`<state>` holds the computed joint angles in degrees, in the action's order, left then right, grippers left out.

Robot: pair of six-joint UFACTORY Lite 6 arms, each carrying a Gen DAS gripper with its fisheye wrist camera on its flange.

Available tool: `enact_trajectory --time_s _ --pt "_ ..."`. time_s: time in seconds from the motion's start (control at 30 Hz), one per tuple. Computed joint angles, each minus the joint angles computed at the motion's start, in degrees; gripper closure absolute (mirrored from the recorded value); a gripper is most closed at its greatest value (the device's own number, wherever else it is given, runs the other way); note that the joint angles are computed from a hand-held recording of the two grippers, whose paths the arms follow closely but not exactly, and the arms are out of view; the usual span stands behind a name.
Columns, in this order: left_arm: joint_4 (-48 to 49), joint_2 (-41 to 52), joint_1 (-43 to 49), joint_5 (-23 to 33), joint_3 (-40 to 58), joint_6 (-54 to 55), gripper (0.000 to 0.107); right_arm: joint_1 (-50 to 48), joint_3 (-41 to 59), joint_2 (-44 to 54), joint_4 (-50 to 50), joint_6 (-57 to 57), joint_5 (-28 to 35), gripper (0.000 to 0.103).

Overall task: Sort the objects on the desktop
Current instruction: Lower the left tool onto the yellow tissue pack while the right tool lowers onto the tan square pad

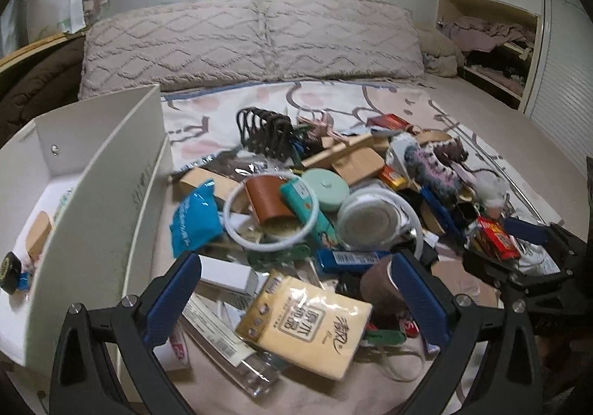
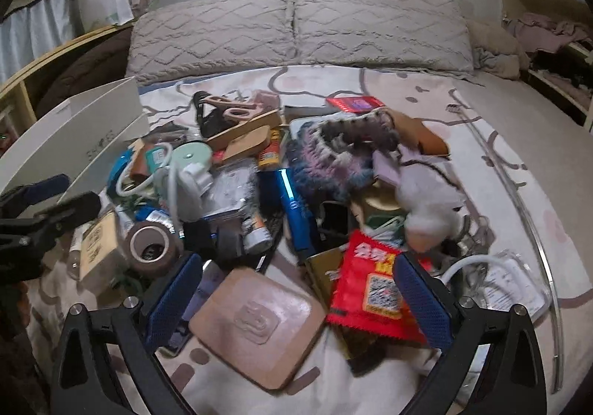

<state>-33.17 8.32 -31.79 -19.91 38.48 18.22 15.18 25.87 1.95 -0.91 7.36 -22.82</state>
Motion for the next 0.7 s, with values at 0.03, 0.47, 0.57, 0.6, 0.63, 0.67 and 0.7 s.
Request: enact_trajectory --time_s 0.03,0.47,0.57,0.6,0.63,0.67,0.7 --pt "0.62 0.42 -0.15 0.09 0.15 -0.47 0.004 -0.19 -0.08 0.1 -2.21 1.8 -0.2 0.022" --pt "31.42 5.27 4.59 4.04 2.84 -30.28 0.02 1.48 2.79 5.03 -10.09 5.98 -0.51 0.075" --pt "36.99 5.33 5.47 4.26 2.97 -35.69 0.023 1.95 5.03 7.88 -12.0 7.21 0.92 0.076" --pt "38.93 5.54 5.83 4.44 3.25 -37.63 0.025 2.09 5.72 8.83 -11.55 6.72 1.3 0.076" --pt "39.88 5.89 6.06 4.56 3.6 -38.66 0.026 2.12 6.33 9.62 -11.18 6.38 1.53 0.076" --pt "40.11 6.38 6.32 4.76 3.98 -38.96 0.027 2.06 6.83 10.13 -11.49 6.69 1.86 0.076" --pt "39.87 6.99 6.47 4.9 4.44 -38.79 0.03 2.03 6.97 10.26 -11.76 7.0 1.97 0.076"
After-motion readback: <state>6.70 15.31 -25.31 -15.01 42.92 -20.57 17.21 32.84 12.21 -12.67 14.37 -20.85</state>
